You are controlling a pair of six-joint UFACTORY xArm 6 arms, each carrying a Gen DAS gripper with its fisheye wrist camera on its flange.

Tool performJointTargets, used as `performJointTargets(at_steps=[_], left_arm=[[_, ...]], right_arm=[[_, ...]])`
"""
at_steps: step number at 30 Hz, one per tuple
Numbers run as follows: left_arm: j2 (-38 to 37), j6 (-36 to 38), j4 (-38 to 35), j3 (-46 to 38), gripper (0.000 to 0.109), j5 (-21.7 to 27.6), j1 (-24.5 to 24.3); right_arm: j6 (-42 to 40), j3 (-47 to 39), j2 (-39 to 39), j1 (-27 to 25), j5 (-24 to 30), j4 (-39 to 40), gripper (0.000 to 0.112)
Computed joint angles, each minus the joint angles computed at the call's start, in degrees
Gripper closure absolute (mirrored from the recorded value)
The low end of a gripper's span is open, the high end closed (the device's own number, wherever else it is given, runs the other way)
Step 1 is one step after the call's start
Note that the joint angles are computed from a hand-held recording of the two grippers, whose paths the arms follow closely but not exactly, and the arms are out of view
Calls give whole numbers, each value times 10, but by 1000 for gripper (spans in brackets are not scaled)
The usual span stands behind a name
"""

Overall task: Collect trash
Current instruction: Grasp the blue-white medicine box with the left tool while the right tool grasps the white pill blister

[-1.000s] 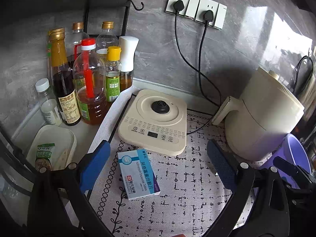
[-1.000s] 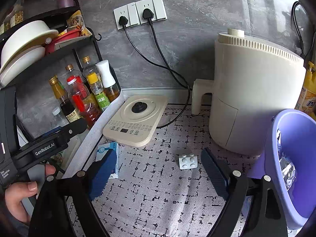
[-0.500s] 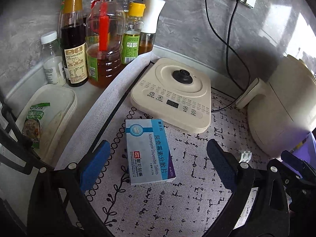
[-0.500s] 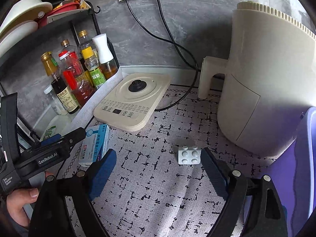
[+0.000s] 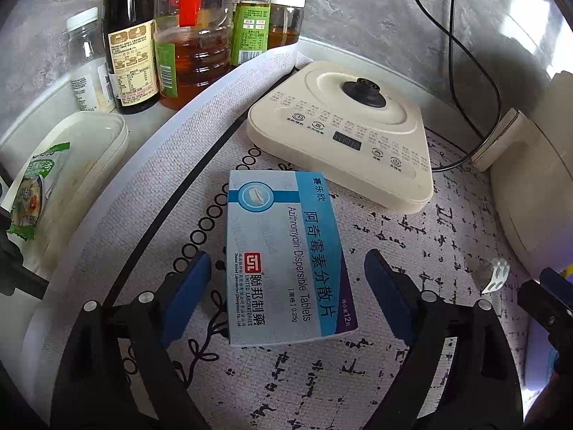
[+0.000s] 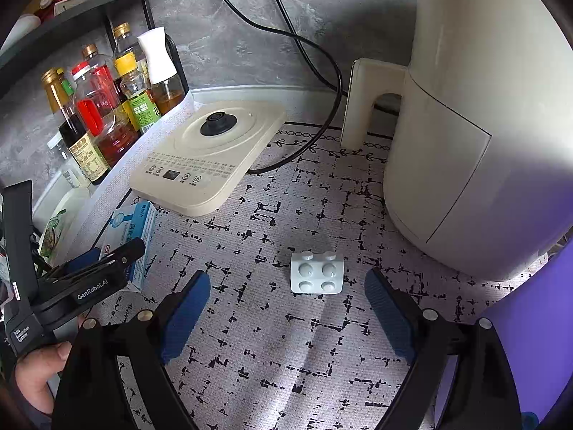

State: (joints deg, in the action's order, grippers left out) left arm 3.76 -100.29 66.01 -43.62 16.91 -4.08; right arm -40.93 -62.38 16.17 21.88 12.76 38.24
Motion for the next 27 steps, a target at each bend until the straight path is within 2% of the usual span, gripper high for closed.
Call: performJointTargets(at_steps=[2, 6, 20, 21, 22, 23, 24, 27], left_arm=[[3, 24, -15, -9, 41, 29, -13], [-3, 36, -33, -5, 42, 27, -12], [-52, 24, -7, 13, 43, 47, -19], [-52, 35, -15, 12, 43, 47, -20], [-55, 44, -22, 11, 43, 48, -21], [-62, 49, -27, 13, 43, 52, -25], [-68, 52, -26, 13, 43, 54, -26], [-88, 58, -26, 16, 42, 58, -31]], right_arm=[[11, -3, 8, 0, -2, -11, 26], [37, -12, 24, -1, -5, -33, 26], [122, -49, 85, -11, -27, -96, 29], [127, -50, 88, -12, -26, -105, 40], [148, -50, 91, -14, -24, -132, 60], [167, -50, 91, -17, -17, -153, 72], [176, -47, 88, -19, -18, -158, 72], [113, -25, 63, -12, -30, -94, 72]])
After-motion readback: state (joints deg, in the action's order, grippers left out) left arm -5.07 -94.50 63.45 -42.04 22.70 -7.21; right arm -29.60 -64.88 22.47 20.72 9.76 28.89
